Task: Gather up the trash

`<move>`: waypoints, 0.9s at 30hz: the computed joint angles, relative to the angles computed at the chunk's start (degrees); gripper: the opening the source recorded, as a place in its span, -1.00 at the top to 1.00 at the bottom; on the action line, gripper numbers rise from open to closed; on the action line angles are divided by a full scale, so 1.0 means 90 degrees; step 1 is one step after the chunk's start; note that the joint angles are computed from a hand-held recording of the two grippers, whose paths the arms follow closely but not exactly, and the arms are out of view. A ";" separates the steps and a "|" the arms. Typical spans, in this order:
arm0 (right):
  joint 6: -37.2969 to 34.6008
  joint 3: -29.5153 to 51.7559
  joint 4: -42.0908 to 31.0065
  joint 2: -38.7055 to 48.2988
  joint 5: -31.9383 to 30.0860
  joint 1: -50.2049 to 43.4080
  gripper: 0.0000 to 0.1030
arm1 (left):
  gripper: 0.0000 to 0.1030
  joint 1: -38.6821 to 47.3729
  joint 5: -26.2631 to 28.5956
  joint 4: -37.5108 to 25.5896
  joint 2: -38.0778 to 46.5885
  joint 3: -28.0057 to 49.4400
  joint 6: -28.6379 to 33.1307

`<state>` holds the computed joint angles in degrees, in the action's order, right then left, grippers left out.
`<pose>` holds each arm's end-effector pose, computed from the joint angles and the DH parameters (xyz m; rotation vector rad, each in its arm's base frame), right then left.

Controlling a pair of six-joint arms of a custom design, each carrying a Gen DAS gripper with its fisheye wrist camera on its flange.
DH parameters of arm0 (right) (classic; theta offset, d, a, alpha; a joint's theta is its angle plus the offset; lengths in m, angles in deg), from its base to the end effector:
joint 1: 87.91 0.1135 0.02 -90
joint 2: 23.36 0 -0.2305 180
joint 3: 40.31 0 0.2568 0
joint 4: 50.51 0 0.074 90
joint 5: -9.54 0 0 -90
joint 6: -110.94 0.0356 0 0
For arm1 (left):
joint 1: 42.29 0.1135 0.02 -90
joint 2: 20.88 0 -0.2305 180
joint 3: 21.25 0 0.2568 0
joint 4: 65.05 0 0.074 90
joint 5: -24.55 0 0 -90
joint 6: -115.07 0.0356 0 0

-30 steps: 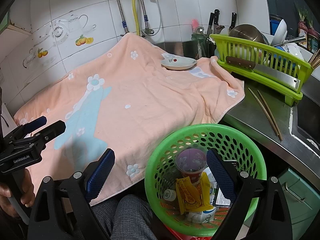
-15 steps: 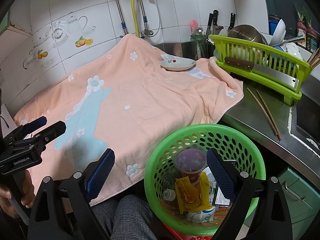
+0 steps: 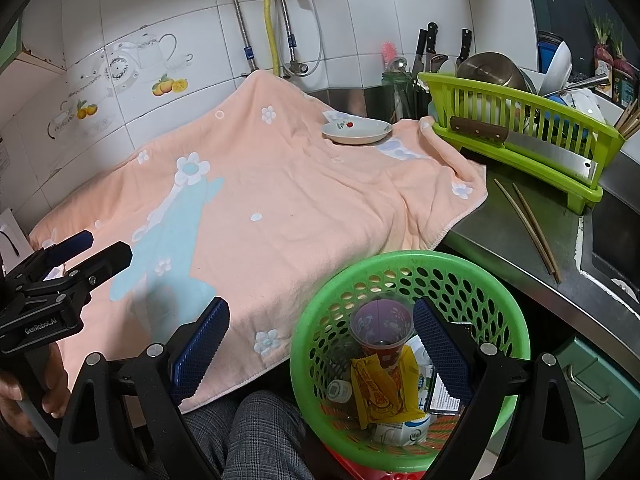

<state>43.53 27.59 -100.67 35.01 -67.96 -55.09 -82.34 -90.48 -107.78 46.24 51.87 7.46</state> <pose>0.2016 0.1208 0.2815 -0.0886 2.2718 0.2651 0.2171 -0.1628 0.2892 0.1820 2.1374 -0.1010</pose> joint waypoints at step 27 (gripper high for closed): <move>0.0081 0.0081 -0.0002 0.0087 0.0118 0.0150 -0.75 | -0.90 -0.0122 -0.0189 0.0043 -0.0003 -0.0020 0.0030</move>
<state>44.26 28.32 -100.69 35.80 -66.90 -53.74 -83.43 -92.18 -107.39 46.21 51.69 7.73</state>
